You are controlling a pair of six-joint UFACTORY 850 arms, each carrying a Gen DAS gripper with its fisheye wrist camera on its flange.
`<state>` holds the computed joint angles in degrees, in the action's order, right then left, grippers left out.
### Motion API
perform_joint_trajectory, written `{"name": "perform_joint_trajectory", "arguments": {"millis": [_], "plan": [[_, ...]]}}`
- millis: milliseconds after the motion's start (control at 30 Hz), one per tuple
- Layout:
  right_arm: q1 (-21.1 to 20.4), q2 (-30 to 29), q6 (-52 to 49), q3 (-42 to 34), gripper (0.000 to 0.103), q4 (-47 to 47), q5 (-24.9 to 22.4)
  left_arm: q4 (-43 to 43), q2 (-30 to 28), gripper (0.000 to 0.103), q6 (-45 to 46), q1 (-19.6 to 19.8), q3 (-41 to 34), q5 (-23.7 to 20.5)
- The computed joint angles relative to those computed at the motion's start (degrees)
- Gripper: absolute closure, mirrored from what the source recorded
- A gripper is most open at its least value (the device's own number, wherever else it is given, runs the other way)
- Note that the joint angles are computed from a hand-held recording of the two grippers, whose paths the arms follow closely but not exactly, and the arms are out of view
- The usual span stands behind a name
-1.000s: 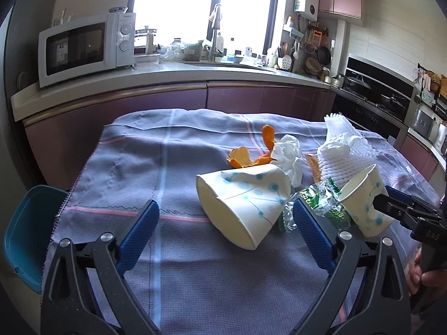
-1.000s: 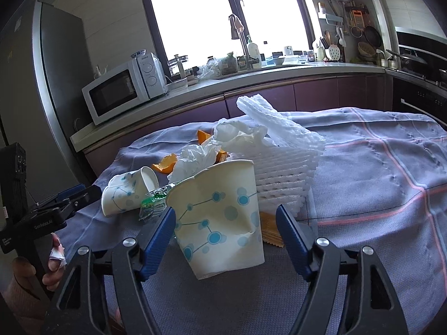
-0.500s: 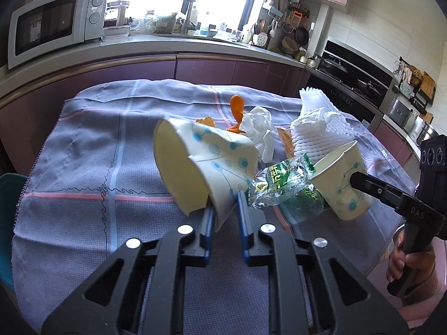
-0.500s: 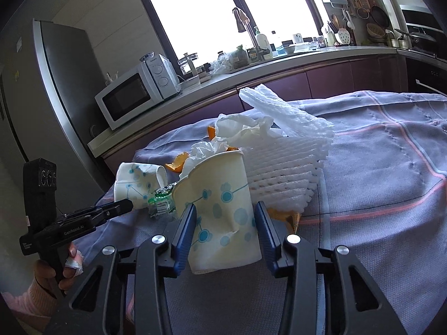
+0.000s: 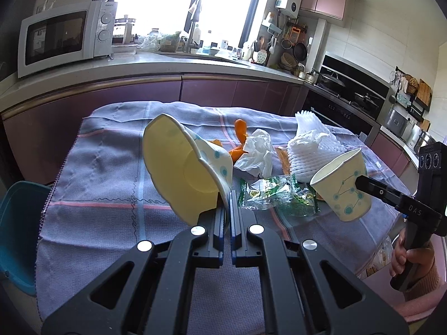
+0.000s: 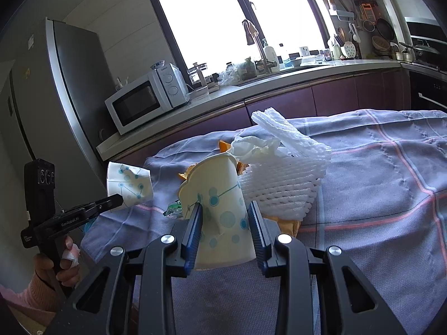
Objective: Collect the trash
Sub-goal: 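Carry both cups to the teal bin and open both grippers to drop them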
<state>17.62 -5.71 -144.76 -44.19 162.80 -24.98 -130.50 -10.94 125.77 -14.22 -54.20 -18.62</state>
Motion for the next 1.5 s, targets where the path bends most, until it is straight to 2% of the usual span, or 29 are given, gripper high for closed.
{"name": "perform_joint_trajectory", "arguments": {"millis": [133,233,400,533,700,933,1267,1367,1433,1500], "plan": [[0.9,0.5,1.3,-0.9,0.071,-2.8,-0.6,-3.0,2.9,0.100,3.5,1.6,2.5,-0.2],[2.1,-1.3,6.4,-3.4,0.071,-9.6,-1.9,-5.4,5.4,0.100,5.7,3.6,4.6,-0.1],[4.7,-7.4,19.4,-11.3,0.071,-24.9,-4.3,-9.7,9.0,0.100,9.0,8.3,7.9,0.5],[7.8,-12.5,24.6,-18.3,0.071,-33.2,-4.2,-13.7,11.3,0.100,11.9,12.4,9.7,2.2],[9.9,-20.1,36.8,-28.9,0.071,-46.1,-5.5,-16.2,12.1,0.100,14.3,17.5,10.5,3.8],[13.0,-31.9,53.8,-45.7,0.071,-61.9,-4.9,-13.7,8.6,0.100,12.3,23.4,9.2,5.0],[16.7,-48.2,88.4,-71.4,0.071,-93.5,-4.9,-7.2,-1.2,0.099,5.6,25.3,3.3,7.8],[17.7,-53.6,100.9,-80.1,0.071,-105.2,-6.8,-3.9,-3.6,0.099,2.1,25.5,1.6,8.5],[18.2,-58.0,110.1,-87.3,0.071,-113.5,-9.6,0.1,-5.2,0.099,-2.2,25.6,0.4,8.9],[18.5,-63.1,118.8,-96.2,0.071,-120.3,-14.3,4.2,-6.8,0.099,-6.4,25.9,-1.0,9.3]]}}
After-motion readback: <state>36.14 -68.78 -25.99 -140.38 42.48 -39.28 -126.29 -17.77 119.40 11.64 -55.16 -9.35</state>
